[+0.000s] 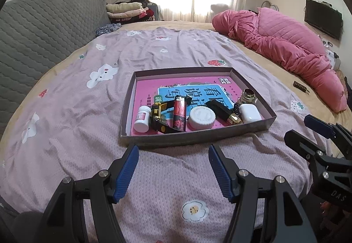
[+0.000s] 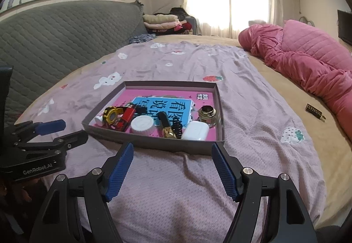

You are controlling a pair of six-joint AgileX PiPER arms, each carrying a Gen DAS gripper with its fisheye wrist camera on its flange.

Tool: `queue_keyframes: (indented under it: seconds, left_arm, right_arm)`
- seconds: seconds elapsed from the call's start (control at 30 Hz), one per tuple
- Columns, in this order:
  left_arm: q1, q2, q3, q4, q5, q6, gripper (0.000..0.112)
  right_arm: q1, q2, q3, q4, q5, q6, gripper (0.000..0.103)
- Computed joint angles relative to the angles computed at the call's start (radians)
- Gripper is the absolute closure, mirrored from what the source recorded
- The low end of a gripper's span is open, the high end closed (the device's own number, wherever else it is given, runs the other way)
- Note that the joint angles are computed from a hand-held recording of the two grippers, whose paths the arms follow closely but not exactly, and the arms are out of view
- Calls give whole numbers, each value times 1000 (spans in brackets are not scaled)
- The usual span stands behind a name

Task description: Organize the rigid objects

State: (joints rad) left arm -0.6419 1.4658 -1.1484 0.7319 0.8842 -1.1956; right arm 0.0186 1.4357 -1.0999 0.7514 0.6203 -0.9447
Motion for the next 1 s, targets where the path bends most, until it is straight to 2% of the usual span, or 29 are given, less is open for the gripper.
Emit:
queue_keyframes:
  seconds: [0.23,0.4,0.77,1.0]
  left_arm:
    - [-22,-13,6,1,29,-28,47]
    - [-39,-15,6,-9,54,-36,47]
    - [-55,-28,14,-32,90,-56,47]
    - [-55,-23,18,-34,96,-58,47]
  right_arm:
    - [20,-40,33,-34,-2,42,28]
    - [42,-79,67,-85,-41,93,28]
    - [46,-110,92,-107,-12,133,28]
    - [43,-85,96,-107,-8,131,28]
